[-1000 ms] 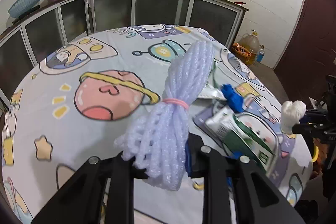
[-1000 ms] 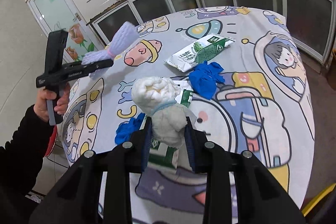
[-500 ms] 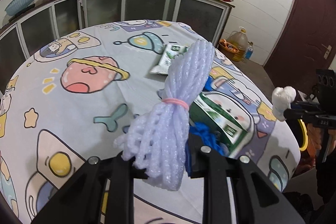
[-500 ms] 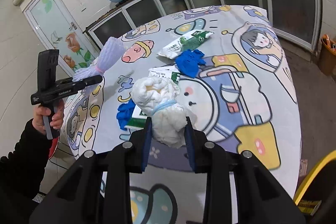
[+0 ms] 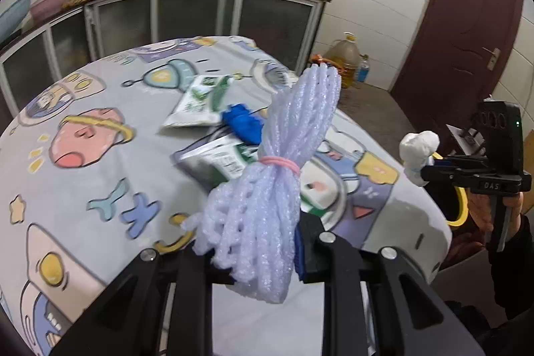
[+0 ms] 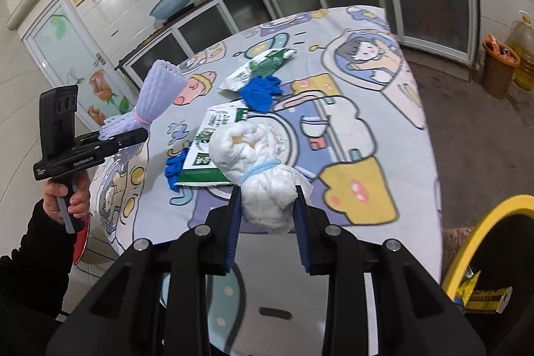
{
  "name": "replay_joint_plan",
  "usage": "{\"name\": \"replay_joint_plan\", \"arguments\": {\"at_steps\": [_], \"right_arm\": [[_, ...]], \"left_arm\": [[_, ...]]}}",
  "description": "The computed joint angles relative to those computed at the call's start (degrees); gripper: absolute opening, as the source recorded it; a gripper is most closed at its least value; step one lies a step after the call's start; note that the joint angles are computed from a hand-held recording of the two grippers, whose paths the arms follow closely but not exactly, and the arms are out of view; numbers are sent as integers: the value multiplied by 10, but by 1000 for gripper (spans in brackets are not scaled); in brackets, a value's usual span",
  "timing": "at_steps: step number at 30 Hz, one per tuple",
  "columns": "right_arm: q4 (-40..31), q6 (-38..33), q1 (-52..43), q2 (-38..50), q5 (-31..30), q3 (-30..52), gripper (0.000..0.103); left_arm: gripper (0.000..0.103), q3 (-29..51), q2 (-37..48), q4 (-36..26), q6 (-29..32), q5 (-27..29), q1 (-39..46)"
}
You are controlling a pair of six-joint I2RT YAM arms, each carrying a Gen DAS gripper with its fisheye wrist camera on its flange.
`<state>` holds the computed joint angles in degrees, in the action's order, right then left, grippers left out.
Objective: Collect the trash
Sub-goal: 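Carry the foam net and tissue over the bin and open both tools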
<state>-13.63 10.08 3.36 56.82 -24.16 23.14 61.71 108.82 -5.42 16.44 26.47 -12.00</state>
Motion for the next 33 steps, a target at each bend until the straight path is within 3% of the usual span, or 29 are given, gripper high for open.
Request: {"name": "replay_joint_plan", "arguments": {"at_steps": [9,17,26,33], "right_arm": [[-84,-71,-147,-74,-64,-16,29],[-186,-193,-332,-107,-143,-8,29],[-297,-411,-603,-40,-217,25,29],[-326,-548,-771,55,-234,51,29]], "left_arm": [[21,32,15,0,-24,-9,-90],[21,78,48,-1,-48,-15,-171],[21,145,95,-22,-62,-12,-254],[22,202,142,-38,-72,-12,-314]]}}
